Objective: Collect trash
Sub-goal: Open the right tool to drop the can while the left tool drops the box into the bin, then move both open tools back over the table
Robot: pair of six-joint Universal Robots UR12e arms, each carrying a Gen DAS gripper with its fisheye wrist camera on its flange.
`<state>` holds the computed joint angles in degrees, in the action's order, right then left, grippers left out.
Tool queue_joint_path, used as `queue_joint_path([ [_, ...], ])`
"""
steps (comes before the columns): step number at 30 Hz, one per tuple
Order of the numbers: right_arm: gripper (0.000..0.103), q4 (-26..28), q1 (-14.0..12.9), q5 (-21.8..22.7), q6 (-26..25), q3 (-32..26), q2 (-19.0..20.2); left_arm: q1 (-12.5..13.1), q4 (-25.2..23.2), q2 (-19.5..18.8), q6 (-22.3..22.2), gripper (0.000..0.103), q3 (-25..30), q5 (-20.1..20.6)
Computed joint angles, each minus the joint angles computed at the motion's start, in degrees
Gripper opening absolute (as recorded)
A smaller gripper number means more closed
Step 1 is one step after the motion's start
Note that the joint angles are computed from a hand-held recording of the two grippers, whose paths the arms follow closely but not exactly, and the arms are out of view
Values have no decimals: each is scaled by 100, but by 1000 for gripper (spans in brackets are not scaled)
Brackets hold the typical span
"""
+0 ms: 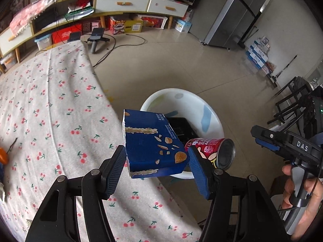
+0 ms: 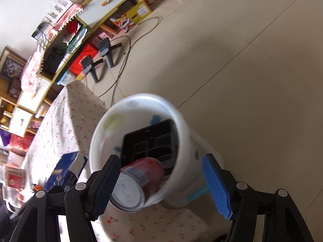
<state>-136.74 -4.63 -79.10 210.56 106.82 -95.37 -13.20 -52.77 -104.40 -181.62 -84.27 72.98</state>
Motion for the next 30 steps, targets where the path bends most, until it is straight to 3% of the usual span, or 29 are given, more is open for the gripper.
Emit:
queue_joint_path([
  [3, 72, 24, -36, -157, -86, 94, -127, -63, -40, -140, -6, 65, 122, -60],
  [6, 72, 18, -148, -45, -34, 184, -211, -101, -83, -264, 22, 66, 233, -143],
  [9, 72, -4, -216, -37, 67, 228, -241, -80, -211, -349, 115, 69, 313, -439],
  [10, 72, -16, -231, -33, 96, 237, -250, -100, -247, -364, 107, 71, 341, -339],
  [12, 72, -37, -246, -32, 126, 243, -254, -113, -163, -350, -8, 87, 320, -186],
  [21, 72, 0, -125, -145, -86, 140, -210, 75, -86, -77, -136, 89, 106, 63],
  [30, 77, -79, 206, -420, -242, -79, -90, 536, 30, 497, 30, 97, -463, 350],
])
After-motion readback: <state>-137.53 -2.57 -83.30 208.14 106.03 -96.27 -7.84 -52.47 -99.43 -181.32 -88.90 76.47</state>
